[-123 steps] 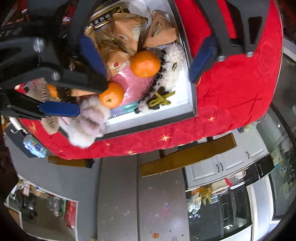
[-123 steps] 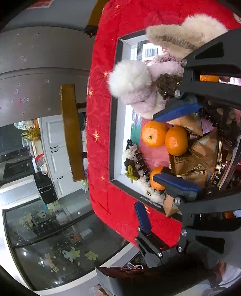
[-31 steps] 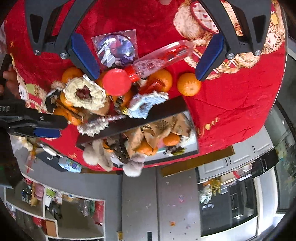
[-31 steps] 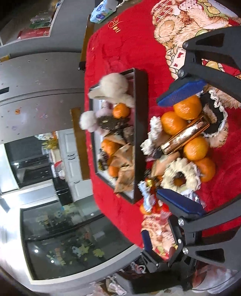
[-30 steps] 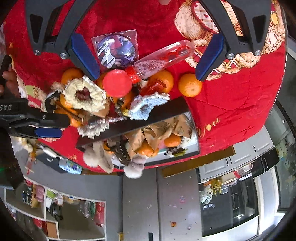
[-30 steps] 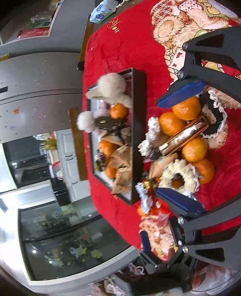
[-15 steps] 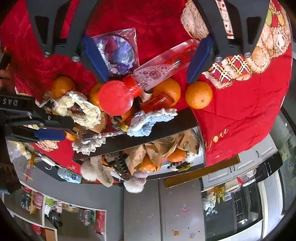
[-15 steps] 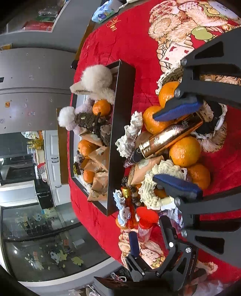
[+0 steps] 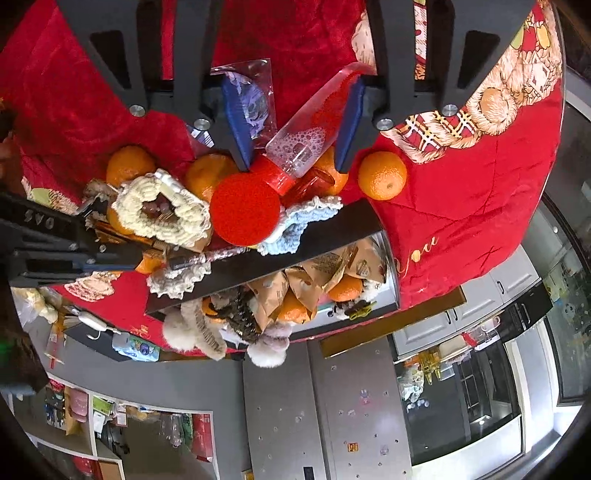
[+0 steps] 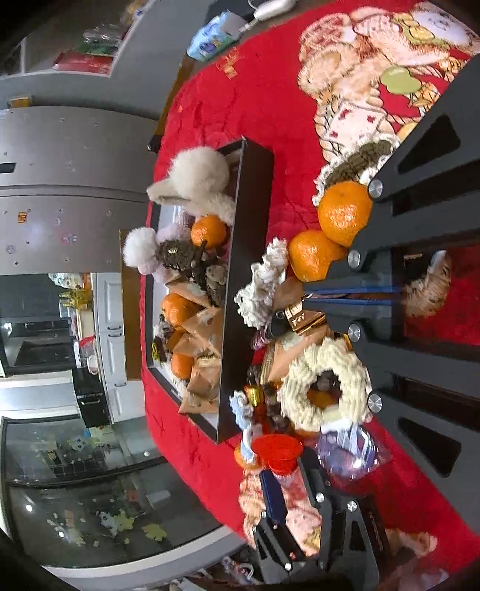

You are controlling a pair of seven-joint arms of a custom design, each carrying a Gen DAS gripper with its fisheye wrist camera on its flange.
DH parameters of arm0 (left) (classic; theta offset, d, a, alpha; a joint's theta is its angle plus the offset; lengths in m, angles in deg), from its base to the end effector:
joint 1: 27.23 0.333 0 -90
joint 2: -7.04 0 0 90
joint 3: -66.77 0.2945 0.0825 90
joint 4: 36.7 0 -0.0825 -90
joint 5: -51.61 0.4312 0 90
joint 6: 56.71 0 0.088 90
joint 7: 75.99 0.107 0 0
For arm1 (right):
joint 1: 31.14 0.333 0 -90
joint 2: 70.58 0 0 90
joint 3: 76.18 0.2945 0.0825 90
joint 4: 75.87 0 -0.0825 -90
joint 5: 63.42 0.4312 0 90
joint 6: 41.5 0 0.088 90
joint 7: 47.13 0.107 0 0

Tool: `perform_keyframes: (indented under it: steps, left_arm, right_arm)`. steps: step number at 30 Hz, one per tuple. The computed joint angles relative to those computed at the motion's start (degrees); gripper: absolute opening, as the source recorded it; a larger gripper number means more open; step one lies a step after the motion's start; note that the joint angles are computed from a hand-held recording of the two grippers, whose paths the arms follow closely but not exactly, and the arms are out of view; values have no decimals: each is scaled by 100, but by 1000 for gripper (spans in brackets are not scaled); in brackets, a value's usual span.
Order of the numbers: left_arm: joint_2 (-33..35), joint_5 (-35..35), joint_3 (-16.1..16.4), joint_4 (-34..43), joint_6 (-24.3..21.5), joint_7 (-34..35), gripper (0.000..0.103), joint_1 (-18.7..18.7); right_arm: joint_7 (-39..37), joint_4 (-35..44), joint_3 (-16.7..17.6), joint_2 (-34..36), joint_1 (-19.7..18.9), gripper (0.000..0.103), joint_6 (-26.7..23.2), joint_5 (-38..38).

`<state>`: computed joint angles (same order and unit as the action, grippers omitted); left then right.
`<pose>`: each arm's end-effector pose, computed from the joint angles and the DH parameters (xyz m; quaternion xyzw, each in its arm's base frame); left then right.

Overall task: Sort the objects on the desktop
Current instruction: 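Close the left tool on the red-capped bottle while the right tool closes on the gold bar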

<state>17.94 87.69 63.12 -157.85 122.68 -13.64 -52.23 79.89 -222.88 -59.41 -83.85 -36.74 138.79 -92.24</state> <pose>0.5371 -0.3505 0.3597 -0.4116 0.8176 -0.3316 0.2283 0.4949 0.1403 0.3746 -0.6742 0.6263 -0.2507 0.3005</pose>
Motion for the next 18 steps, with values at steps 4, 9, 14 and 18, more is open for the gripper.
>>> perform_keyframes:
  steps: [4,9,14,18]
  left_arm:
    - [-105,1076,600,23,66,-1070,39,-475]
    - [-230,2047,720,35,152,-2042,34,-480]
    - [-291,2411,472,35,173,-2444,33,-227]
    - [-302,2481,214,26,304,-2567,33,36]
  right_arm:
    - [352,36,351,-27,-341,3,-29,-433]
    - [377,49,303,-21,-262,2,-30,-538]
    - [452,105,298,-18,-296,3,-150,-843]
    - [-64,72,-299,26,340,25,-156,-427]
